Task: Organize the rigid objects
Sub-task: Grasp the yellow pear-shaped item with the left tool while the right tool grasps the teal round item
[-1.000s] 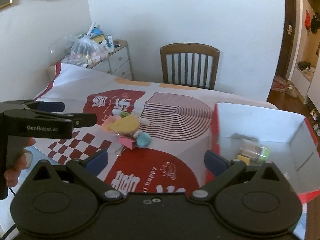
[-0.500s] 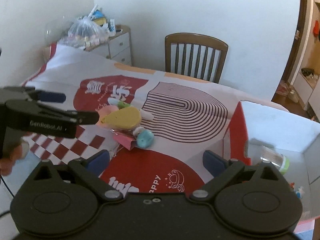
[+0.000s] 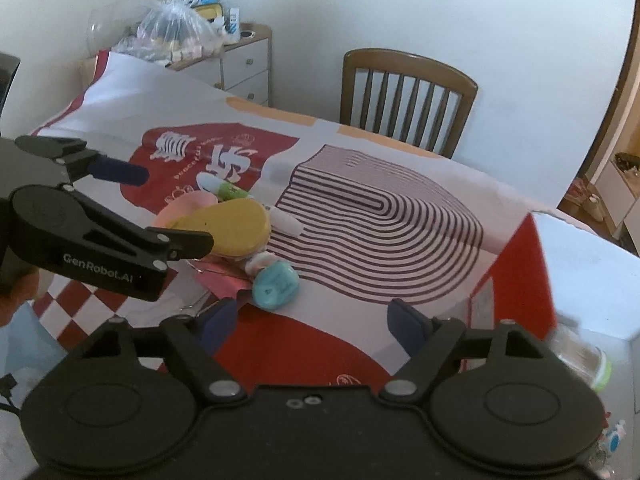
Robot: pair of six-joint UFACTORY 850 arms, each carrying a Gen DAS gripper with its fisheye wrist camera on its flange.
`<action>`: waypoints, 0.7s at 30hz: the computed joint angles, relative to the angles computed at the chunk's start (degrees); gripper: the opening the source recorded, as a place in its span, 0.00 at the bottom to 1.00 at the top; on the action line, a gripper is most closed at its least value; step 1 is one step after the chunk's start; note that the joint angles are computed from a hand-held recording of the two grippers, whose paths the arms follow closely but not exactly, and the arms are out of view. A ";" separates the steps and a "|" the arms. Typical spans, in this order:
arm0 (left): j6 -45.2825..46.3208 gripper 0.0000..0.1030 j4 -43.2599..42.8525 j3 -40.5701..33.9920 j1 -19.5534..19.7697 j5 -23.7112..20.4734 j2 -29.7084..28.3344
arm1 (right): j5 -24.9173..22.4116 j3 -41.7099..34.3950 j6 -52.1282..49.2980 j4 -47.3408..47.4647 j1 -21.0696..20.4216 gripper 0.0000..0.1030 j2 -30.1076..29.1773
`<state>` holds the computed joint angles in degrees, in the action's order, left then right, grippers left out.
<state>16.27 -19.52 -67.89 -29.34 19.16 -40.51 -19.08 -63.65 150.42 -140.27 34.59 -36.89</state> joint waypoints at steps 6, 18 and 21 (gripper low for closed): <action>-0.24 0.96 2.98 -1.91 0.43 -1.07 -1.86 | 1.44 -2.25 -2.28 -0.52 -0.46 0.72 -2.16; -3.91 0.91 10.83 -5.07 0.97 -2.68 -4.45 | 5.10 -6.56 -2.69 -8.07 -1.28 0.59 -5.71; -5.69 0.88 14.19 -5.62 1.13 -2.95 -4.93 | 6.48 -8.11 -5.35 -7.77 -1.44 0.57 -6.79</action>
<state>10.59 -5.33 -73.51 -28.21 16.21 -45.44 -12.60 -71.77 145.08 -148.04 33.15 -43.67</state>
